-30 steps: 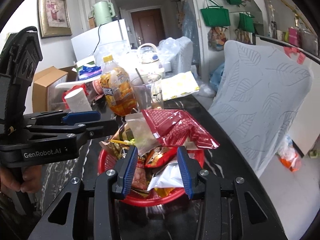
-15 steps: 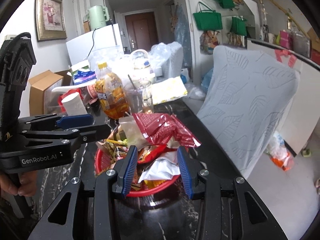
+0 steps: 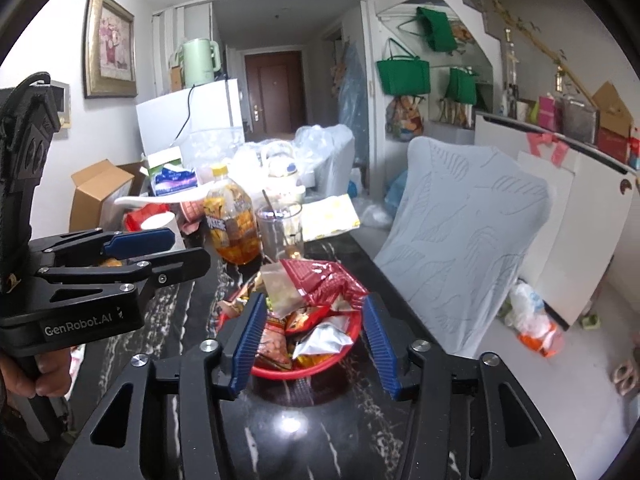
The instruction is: Organize snacks
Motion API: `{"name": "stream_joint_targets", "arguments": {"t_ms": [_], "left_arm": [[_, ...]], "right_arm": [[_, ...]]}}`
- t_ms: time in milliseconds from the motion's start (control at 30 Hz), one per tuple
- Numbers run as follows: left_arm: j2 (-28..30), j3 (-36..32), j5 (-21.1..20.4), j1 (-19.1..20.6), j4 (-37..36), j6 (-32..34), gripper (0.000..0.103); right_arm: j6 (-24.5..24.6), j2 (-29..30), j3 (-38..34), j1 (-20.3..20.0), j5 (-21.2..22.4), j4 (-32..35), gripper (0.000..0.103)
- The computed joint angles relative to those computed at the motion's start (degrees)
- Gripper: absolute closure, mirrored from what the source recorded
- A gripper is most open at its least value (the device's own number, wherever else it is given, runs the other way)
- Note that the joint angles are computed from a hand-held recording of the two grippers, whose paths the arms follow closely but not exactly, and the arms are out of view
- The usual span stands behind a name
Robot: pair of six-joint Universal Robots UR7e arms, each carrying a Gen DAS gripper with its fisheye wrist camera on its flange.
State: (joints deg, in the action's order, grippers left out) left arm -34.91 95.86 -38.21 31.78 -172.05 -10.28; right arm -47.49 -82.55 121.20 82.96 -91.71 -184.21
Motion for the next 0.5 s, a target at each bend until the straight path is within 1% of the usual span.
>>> {"name": "stream_joint_targets", "arguments": {"t_ms": [33,100,167,200,233,267,300,367,400,500], "left_arm": [[-0.4,0.6,0.0,-0.3,-0.2,-0.1,0.053],[-1.2,1.8,-0.2,-0.9,0.0,-0.9,0.053],[-2.3,3.7,-0.4,-1.6,-0.6,-1.4,0.053],[-2.7,4.5,-0.4,-1.9,-1.0,-1.7,0.053],[-3.0,5.2,-0.2,-2.2,-1.0,-2.0,0.053],[-3.4,6.0,-0.1,-2.4,-0.9,-2.4,0.047],[-3.8,6.8,-0.1,-2.7,-1.3,-2.5,0.037],[-4.3,8.5,0.3,-3.2,-3.1,-2.2,0.026],[-4.6,9.6,0.8,-3.7,-4.2,-1.9,0.024],[-5.5,11.6,1.8,-4.5,-4.5,-2.2,0.024]], "right_arm": [[0.1,-0.7,0.8,0.2,0.0,-0.8,0.042],[0.2,-1.8,2.2,0.6,-0.2,-2.4,0.04],[0.3,-2.7,3.5,1.1,-1.0,-3.8,0.032],[0.5,-3.4,4.5,1.5,-1.5,-4.9,0.024],[0.5,-3.7,5.1,1.6,-1.7,-5.8,0.019],[0.5,-4.3,6.2,1.7,-1.9,-7.3,0.018],[0.4,-4.8,7.0,1.8,-2.3,-8.2,0.017],[0.7,-5.4,8.3,2.1,-3.4,-9.7,0.016],[1.0,-5.8,9.1,2.2,-4.0,-10.2,0.015],[1.7,-6.6,10.9,2.3,-5.0,-11.2,0.014]]}}
